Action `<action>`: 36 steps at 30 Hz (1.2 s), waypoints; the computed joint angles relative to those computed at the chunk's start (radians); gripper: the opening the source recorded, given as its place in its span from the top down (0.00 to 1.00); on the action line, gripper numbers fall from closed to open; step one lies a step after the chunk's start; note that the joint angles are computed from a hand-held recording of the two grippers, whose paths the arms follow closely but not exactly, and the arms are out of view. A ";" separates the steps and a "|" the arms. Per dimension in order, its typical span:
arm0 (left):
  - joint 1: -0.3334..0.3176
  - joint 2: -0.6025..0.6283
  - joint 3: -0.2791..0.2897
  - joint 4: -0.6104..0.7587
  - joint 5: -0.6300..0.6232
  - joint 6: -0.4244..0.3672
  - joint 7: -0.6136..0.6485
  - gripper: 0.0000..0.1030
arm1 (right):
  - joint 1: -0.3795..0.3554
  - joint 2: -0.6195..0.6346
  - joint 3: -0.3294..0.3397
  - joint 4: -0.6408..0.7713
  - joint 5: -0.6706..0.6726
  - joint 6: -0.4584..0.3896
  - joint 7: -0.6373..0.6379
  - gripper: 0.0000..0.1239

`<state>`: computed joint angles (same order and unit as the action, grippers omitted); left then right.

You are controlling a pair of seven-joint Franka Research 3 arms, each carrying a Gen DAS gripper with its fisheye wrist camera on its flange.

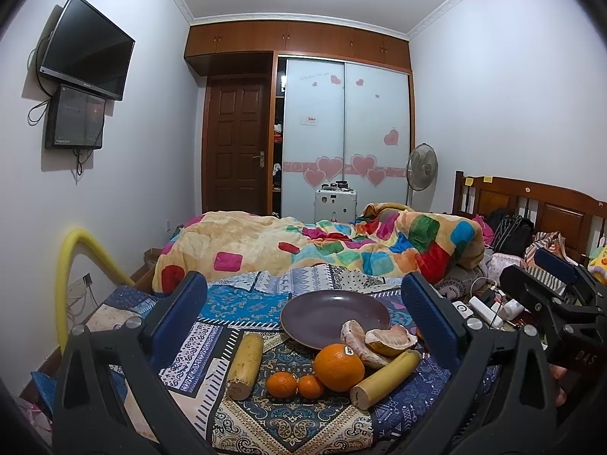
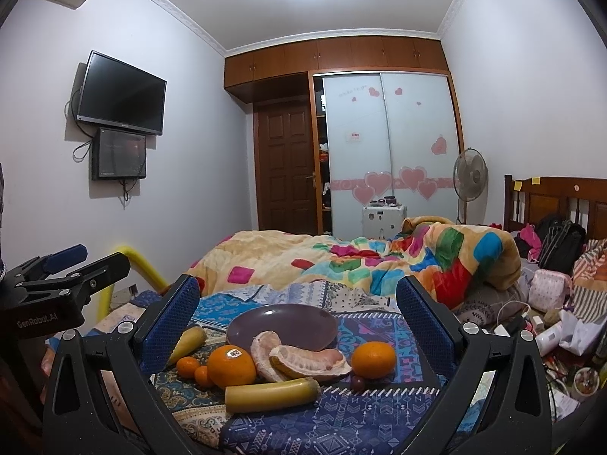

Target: Organize fruits

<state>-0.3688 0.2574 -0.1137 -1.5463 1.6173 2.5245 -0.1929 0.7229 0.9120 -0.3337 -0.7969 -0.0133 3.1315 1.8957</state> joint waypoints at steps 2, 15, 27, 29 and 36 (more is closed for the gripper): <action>-0.001 0.001 0.000 0.002 0.000 -0.002 0.000 0.00 | -0.011 0.001 0.025 0.008 0.001 -0.008 -0.015 0.17; -0.001 0.003 0.001 0.001 0.001 -0.006 -0.006 0.00 | -0.018 0.014 0.027 0.028 -0.005 -0.021 -0.013 0.17; -0.010 0.028 0.014 0.030 -0.020 0.003 0.025 0.00 | -0.017 0.017 0.020 0.034 -0.023 -0.023 0.008 0.17; -0.010 0.028 0.015 0.029 -0.020 0.005 0.024 0.00 | -0.016 0.019 0.016 0.036 -0.024 -0.024 0.012 0.17; -0.011 0.028 0.016 0.029 -0.020 0.004 0.022 0.00 | -0.004 0.017 -0.007 0.024 -0.032 -0.008 0.022 0.17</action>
